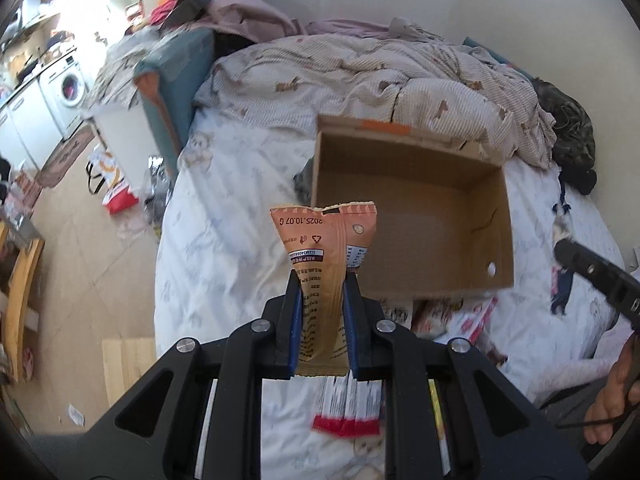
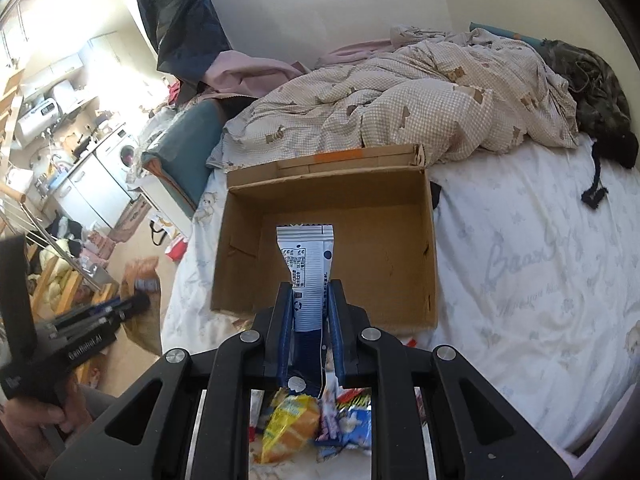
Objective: Organize snacks
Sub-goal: 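Carry both bars into the box and open both tools to drop them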
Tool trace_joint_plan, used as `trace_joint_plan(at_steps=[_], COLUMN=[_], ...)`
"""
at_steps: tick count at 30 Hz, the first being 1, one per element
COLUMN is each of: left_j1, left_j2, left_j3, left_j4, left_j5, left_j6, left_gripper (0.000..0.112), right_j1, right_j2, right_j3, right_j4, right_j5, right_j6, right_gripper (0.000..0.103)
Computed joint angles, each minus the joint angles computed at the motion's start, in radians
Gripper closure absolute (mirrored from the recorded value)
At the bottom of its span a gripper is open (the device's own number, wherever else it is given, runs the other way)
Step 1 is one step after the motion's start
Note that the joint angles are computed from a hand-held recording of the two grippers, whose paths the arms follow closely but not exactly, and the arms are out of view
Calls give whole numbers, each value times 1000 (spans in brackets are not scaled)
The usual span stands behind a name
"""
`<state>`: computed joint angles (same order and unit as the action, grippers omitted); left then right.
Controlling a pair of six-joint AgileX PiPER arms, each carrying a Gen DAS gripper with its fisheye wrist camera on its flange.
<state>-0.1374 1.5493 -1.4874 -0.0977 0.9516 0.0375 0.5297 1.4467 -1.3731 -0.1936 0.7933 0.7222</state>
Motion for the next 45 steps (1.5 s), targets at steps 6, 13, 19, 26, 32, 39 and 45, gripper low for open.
trace_joint_plan(at_steps=[6, 13, 19, 26, 32, 39, 45], left_j1=[-49, -103, -108, -122, -124, -117, -113], left_j2=[190, 395, 515, 594, 620, 620, 606], left_j3=[-222, -394, -466, -537, -562, -554, -546], left_j4=[16, 75, 59, 75, 72, 77, 83], left_j5=[61, 74, 90, 98, 116, 118, 102], left_j6=[-21, -33, -44, -59, -57, -67, -66], left_gripper=[97, 97, 97, 97, 95, 94, 94], right_j1=[-87, -164, -180, -182, -190, -194, -196], right_j2=[136, 378, 526, 586, 611, 631, 633], right_j3=[-140, -333, -423, -451, -472, -499, -495], right_j4=[90, 161, 178, 165, 192, 213, 218], right_j5=[51, 152, 200, 225, 240, 255, 251], right_j6=[-126, -225, -247, -246, -260, -267, -283], right_gripper=[85, 85, 85, 85, 85, 85, 84])
